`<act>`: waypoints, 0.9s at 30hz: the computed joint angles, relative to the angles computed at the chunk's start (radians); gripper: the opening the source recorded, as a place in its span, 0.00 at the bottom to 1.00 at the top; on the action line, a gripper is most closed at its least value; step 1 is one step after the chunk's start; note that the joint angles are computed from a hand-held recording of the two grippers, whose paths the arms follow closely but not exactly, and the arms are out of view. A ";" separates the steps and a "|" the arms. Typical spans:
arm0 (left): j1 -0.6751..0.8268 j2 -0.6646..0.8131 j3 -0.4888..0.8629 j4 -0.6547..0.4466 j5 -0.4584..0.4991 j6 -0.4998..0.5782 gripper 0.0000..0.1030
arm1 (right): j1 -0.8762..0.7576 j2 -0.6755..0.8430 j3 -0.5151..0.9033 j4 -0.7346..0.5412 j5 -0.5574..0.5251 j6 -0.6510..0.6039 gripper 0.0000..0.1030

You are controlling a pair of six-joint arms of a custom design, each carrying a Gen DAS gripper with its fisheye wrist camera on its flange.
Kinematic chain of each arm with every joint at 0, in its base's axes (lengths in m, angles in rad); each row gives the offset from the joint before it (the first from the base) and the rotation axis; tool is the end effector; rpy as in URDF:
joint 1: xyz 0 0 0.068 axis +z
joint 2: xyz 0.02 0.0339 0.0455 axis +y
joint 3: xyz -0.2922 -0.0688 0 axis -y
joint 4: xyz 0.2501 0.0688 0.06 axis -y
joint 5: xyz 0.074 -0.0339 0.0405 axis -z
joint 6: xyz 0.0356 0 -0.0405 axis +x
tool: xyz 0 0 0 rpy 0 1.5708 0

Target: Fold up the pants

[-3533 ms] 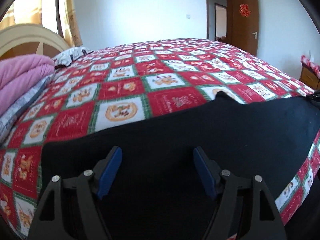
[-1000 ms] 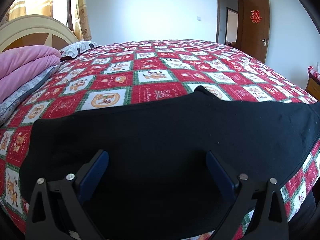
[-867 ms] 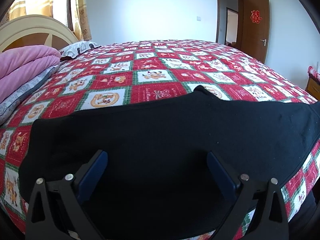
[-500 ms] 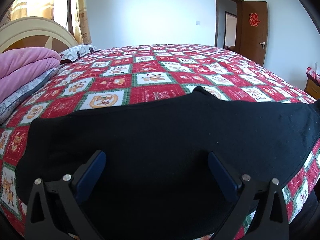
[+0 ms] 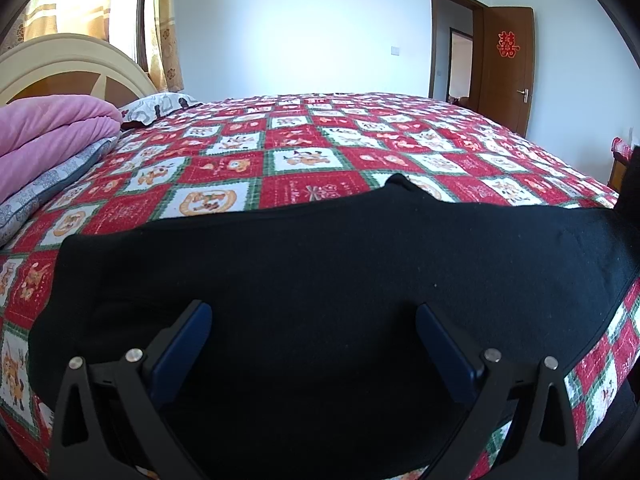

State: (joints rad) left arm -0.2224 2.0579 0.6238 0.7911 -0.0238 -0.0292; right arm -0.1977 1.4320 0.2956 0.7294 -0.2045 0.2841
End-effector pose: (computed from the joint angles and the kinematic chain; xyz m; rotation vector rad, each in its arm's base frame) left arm 0.3299 -0.0737 0.0664 0.2006 2.2068 -0.1129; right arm 0.2360 -0.0399 0.1582 0.3414 1.9482 0.2584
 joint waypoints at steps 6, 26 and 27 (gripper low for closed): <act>-0.001 0.006 -0.007 0.020 -0.001 -0.002 1.00 | 0.214 0.057 0.056 -0.020 0.078 -0.025 0.11; -0.003 0.014 -0.023 0.064 -0.003 -0.004 1.00 | 0.616 0.444 0.277 -0.011 0.298 -0.077 0.11; -0.003 0.014 -0.023 0.064 -0.003 -0.004 1.00 | 0.621 0.457 0.284 -0.012 0.291 -0.077 0.11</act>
State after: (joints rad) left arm -0.2259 2.0722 0.6010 0.8550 -0.0267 -0.0333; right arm 0.4231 1.8895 0.5794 0.7173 0.0864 0.2069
